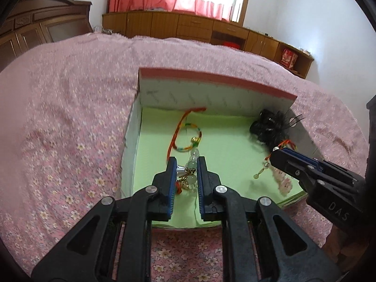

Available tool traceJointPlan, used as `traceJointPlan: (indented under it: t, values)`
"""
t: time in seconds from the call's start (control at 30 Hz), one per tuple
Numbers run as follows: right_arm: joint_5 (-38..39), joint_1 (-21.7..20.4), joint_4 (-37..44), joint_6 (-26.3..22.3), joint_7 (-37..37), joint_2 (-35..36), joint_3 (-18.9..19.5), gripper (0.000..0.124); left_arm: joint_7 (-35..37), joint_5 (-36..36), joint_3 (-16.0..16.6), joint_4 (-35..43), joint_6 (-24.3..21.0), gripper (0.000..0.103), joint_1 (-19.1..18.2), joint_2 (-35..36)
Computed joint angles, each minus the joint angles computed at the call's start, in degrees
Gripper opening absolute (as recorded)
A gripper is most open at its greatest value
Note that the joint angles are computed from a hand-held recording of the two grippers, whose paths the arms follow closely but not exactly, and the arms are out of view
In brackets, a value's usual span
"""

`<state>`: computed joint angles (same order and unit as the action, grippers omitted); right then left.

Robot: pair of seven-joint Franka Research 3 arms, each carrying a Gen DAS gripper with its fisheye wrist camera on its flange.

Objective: Organize jewelry
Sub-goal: 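Carry the bead bracelet with the left tool while the right tool carries the pendant into the box, then open the left tool to drop the bead bracelet while the right tool drops the pendant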

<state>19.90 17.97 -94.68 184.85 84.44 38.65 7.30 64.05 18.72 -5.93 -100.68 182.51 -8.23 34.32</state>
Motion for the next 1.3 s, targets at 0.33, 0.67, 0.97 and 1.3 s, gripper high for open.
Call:
traceJointPlan:
  t: [0.33, 0.67, 0.97, 1.3]
  values:
    - [-1.6, 3.6, 4.2, -6.1, 3.3, 2.8, -5.2, 0.023, 0.4, 1.1, 0.0, 1.6, -2.6, 0.009, -0.7, 0.9]
    - [-1.3, -0.3, 2.7, -5.1, 1.5, 1.6, -0.2, 0.039, 1.1, -0.5, -1.9, 0.1, -2.8, 0.018, 1.3, -0.5]
    - [0.7, -1.1, -4.5, -0.3, 0.9, -3.5, 1.1, 0.04, 0.1, -0.5, -1.3, -4.7, -1.0, 0.022, 0.9, -4.7]
    - [1.4, 0.5, -14.2, 6.9, 1.6, -10.6, -0.1, 0.047, -2.6, 1.0, 3.2, -10.8, 2.8, 0.027, -3.7, -10.2]
